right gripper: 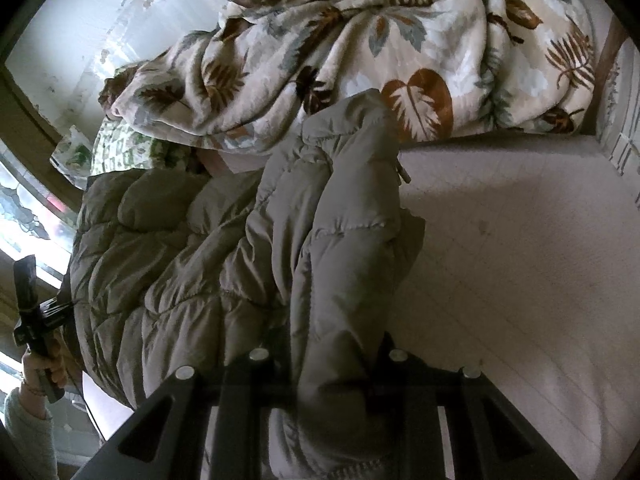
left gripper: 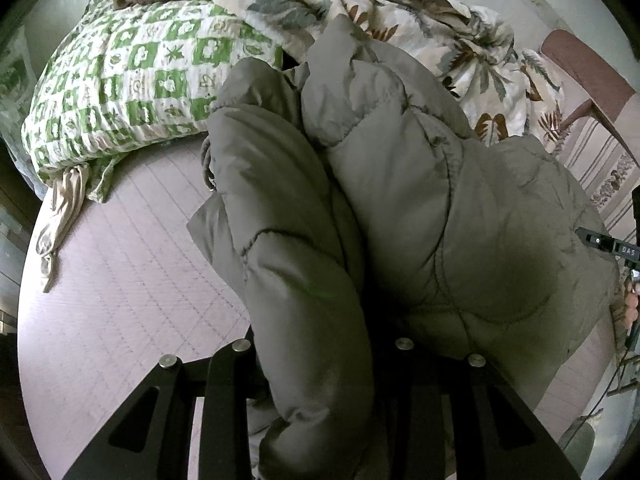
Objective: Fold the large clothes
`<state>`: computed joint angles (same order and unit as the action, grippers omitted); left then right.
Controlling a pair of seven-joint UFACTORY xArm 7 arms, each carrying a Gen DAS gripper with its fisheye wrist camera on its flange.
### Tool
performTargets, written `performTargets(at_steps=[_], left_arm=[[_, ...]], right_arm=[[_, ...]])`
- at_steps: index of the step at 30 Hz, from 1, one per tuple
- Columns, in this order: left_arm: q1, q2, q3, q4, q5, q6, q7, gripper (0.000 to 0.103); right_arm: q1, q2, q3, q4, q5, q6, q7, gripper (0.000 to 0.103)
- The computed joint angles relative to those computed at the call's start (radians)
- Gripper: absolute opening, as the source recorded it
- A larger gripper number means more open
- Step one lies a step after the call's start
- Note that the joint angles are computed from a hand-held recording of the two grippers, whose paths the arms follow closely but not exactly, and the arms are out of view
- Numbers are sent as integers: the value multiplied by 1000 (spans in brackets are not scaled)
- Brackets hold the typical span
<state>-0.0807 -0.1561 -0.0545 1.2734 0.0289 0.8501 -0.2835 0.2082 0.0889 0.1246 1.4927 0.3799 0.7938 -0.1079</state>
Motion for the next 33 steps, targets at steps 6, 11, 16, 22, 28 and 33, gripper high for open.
performTargets(at_steps=[6, 11, 16, 22, 28, 33], left_arm=[[-4, -25, -10, -4, 23, 10, -9, 34], [-10, -48, -17, -12, 31, 16, -14, 34], [-17, -75, -26, -21, 41, 28, -19, 34], [-23, -118, -38, -45, 51, 41, -31, 34], [-27, -172, -48, -77, 58, 48, -42, 34], [-28, -215, -54, -103, 58, 58, -48, 34]], right_arm=[[7, -30, 1, -8, -9, -2, 4, 25], [9, -63, -4, -26, -8, 2, -1, 25], [11, -101, -11, -52, -4, 1, -4, 25], [19, -159, -18, -98, -5, 0, -4, 25], [28, -214, -26, -140, 3, -1, -8, 25], [39, -263, -34, -184, 14, -6, -17, 25]])
